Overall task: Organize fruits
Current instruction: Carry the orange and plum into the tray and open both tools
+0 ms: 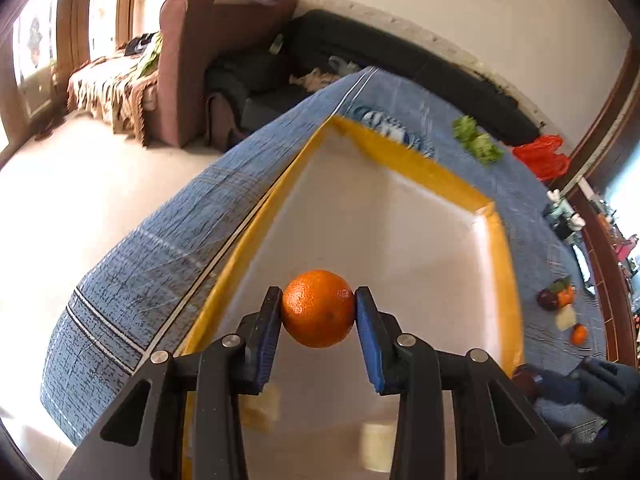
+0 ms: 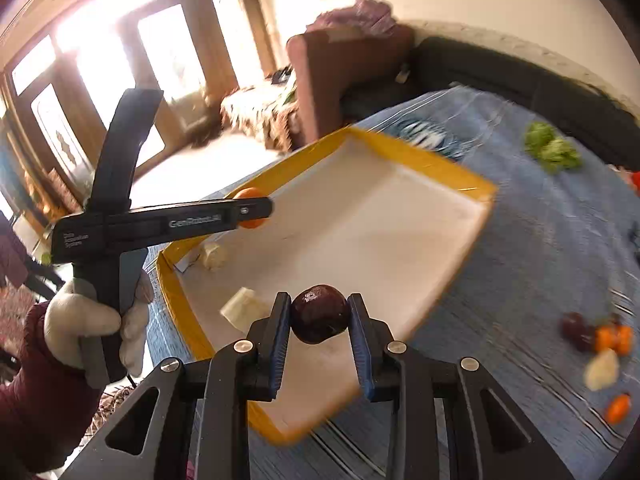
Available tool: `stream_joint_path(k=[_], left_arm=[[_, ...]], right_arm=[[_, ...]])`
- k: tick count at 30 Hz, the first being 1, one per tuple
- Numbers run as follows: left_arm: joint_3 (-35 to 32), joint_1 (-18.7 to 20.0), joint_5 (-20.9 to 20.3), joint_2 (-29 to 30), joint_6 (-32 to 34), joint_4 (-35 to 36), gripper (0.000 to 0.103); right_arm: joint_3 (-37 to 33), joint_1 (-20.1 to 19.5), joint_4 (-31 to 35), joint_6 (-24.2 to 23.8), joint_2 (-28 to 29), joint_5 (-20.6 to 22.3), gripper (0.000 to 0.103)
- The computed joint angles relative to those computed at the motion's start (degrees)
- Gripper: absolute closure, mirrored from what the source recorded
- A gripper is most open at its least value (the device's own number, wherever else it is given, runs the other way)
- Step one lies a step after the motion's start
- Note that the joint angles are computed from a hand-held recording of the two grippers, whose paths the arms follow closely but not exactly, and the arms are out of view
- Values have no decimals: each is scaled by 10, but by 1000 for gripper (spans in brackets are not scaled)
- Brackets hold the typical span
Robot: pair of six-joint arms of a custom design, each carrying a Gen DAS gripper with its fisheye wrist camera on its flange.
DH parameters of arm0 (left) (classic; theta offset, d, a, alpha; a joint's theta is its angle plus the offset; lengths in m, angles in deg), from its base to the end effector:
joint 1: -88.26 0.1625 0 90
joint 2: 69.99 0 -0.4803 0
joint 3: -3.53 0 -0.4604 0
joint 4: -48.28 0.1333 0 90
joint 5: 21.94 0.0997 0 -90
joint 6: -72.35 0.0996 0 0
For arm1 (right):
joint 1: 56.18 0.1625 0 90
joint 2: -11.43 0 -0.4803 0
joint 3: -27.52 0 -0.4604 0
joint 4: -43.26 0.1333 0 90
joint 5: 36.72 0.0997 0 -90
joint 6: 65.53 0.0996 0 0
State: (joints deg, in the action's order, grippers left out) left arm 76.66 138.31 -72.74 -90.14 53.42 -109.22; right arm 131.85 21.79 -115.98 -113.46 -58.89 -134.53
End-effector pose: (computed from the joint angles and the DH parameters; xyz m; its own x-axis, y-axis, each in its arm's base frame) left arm -0.3915 -0.7730 -0.0894 -0.8599 0.1150 -0.4974 0.3623 0.8240 -0.4356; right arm -0.0250 -0.6917 0.3341 -0.7647 -0.4033 0.5026 -0.5931 0.7455 -0.3041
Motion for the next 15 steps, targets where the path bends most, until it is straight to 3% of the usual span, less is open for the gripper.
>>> stream_joint_path(k=[9, 13, 15], left_arm=[[4, 8, -10, -4, 11, -9, 67], [15, 8, -17, -13, -3, -18, 55], [22, 3, -11, -17, -6, -26, 54]], right_arm=[[-4, 15, -12, 0, 44, -52, 70], [-2, 17, -20, -5, 48, -63, 69], [-4, 16, -15, -4, 47, -57, 69]])
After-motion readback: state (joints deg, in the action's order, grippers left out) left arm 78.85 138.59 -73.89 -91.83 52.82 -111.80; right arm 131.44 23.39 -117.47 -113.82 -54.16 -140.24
